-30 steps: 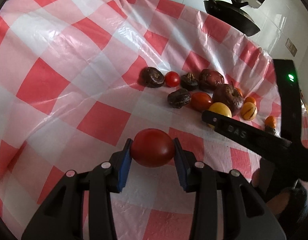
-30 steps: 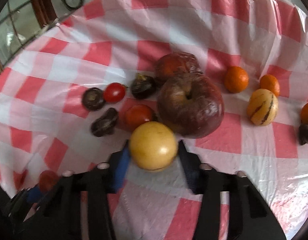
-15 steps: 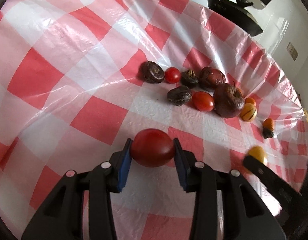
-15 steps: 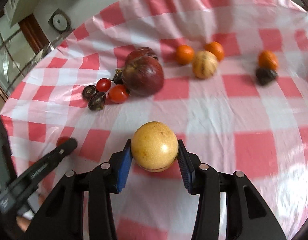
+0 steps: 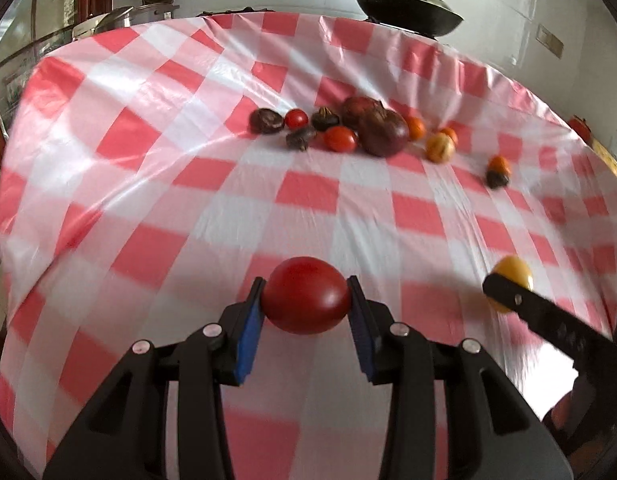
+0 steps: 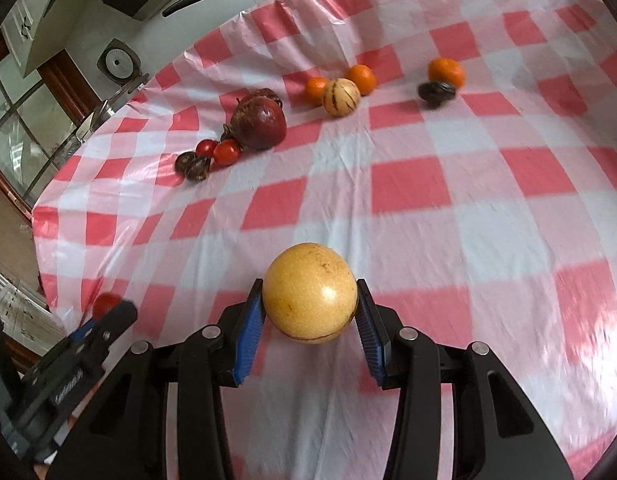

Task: Organize fruits
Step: 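Carry the tomato and yellow fruit in both tools over the white box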

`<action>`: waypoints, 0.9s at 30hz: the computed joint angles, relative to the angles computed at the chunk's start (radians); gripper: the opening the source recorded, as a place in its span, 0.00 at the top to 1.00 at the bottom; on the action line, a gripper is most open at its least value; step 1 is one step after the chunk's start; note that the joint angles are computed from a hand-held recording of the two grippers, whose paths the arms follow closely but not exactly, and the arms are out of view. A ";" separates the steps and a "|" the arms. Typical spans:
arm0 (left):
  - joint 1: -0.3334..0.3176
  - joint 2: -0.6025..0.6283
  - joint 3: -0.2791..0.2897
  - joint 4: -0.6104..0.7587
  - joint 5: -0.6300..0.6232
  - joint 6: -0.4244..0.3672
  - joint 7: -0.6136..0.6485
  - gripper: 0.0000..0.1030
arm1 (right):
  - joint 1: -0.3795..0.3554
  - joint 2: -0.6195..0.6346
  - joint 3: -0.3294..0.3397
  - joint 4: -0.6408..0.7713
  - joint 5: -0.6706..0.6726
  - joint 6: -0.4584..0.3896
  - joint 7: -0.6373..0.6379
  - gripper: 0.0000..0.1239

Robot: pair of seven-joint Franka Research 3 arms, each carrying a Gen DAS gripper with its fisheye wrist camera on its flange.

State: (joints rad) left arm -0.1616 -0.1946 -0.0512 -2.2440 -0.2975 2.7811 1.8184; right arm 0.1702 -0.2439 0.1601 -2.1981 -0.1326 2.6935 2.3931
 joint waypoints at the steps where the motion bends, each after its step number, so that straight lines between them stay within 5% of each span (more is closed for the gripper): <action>1: 0.002 -0.031 -0.002 -0.034 0.008 0.006 0.001 0.61 | 0.002 -0.010 0.000 -0.009 0.004 0.002 0.002 0.65; 17: -0.062 -0.416 0.140 -0.377 0.095 -0.004 0.041 0.61 | 0.028 -0.139 0.103 -0.101 -0.028 -0.019 0.006 0.65; 27: 0.038 -0.594 0.230 -0.510 0.172 -0.069 0.056 0.61 | 0.108 -0.098 0.151 -0.024 -0.064 -0.046 -0.059 0.65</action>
State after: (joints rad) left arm -0.1238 -0.7885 0.1792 -2.7544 -0.1251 2.7122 1.8741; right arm 0.2786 -0.3416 0.3107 -2.2224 -0.1963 2.6472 2.3338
